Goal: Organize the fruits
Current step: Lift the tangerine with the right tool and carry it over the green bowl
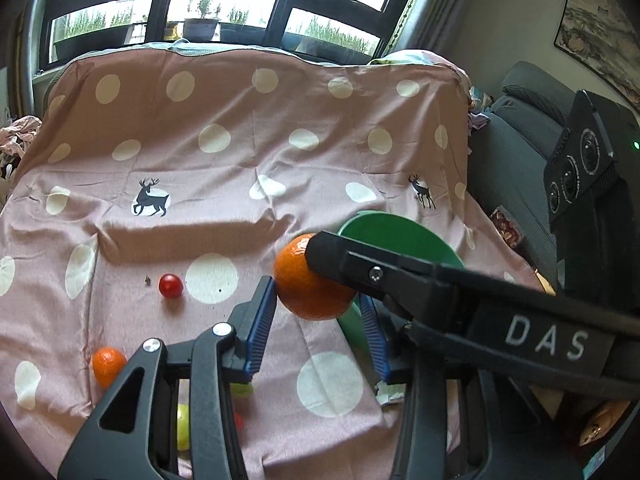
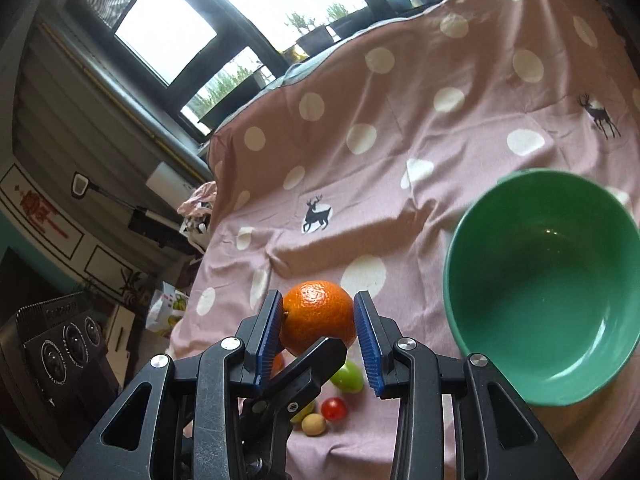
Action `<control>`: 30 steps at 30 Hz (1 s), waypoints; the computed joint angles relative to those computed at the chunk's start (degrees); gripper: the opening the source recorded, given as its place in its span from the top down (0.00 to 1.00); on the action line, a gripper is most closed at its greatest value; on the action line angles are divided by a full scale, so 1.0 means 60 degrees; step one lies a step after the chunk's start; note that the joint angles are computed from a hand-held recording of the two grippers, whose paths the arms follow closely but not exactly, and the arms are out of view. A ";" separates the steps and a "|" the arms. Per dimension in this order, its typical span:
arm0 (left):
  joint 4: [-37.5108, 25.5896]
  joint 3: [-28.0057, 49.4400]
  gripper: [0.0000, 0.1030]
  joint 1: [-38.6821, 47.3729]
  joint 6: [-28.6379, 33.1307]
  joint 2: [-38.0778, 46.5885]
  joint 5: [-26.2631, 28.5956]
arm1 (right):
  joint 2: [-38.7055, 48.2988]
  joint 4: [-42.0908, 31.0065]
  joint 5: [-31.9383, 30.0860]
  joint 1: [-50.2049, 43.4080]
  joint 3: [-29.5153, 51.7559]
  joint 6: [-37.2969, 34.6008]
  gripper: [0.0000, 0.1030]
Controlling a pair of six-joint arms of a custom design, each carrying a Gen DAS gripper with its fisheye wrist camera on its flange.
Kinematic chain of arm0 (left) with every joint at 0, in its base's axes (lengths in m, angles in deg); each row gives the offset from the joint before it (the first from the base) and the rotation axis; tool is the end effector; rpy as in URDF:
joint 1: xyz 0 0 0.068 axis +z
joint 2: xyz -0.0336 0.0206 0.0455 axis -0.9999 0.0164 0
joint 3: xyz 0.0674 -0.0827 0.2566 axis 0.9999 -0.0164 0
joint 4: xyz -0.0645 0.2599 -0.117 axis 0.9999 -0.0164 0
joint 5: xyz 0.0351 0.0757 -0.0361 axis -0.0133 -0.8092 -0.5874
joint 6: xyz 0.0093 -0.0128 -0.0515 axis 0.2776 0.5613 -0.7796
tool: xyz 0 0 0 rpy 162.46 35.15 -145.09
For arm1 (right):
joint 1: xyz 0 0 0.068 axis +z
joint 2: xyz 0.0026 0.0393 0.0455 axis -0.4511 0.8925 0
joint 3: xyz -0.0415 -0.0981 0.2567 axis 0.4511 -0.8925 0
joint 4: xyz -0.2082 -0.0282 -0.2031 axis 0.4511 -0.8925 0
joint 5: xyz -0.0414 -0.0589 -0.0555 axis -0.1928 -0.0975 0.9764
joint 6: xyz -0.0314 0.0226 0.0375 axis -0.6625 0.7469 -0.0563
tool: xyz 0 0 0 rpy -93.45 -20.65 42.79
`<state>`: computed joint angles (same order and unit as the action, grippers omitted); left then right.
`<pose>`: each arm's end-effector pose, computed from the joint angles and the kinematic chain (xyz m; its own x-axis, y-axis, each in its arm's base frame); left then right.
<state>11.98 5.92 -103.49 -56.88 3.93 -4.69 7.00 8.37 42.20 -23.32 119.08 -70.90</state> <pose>0.2912 -0.0817 0.1971 -0.6955 -0.0562 -0.7164 0.2296 0.9273 -0.2957 0.3026 0.0376 0.1944 -0.7947 0.1047 -0.5978 -0.2787 0.8120 0.5128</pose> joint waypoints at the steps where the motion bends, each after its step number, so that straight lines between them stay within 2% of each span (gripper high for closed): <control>1: -0.0033 0.0157 0.59 -0.0019 0.0089 0.0094 -0.0057 | -0.0013 0.0014 0.0131 0.0055 0.0065 -0.0071 0.62; 7: 0.0512 0.0190 0.59 -0.0226 0.0379 0.0412 -0.0239 | 0.0093 0.0748 -0.0142 -0.0265 -0.0122 0.0087 0.62; 13: 0.0659 0.0348 0.59 -0.0401 0.0388 0.0786 -0.0268 | 0.0164 0.0915 0.0046 -0.0454 -0.0246 0.0339 0.62; 24: 0.1079 0.0420 0.59 -0.0925 0.0394 0.1008 -0.0285 | -0.0261 0.1216 -0.0248 -0.1144 -0.0690 0.0456 0.62; 30: 0.1270 0.0647 0.64 -0.1448 0.0690 0.1408 -0.0386 | -0.0011 0.1154 -0.0335 -0.1787 -0.0656 0.0521 0.62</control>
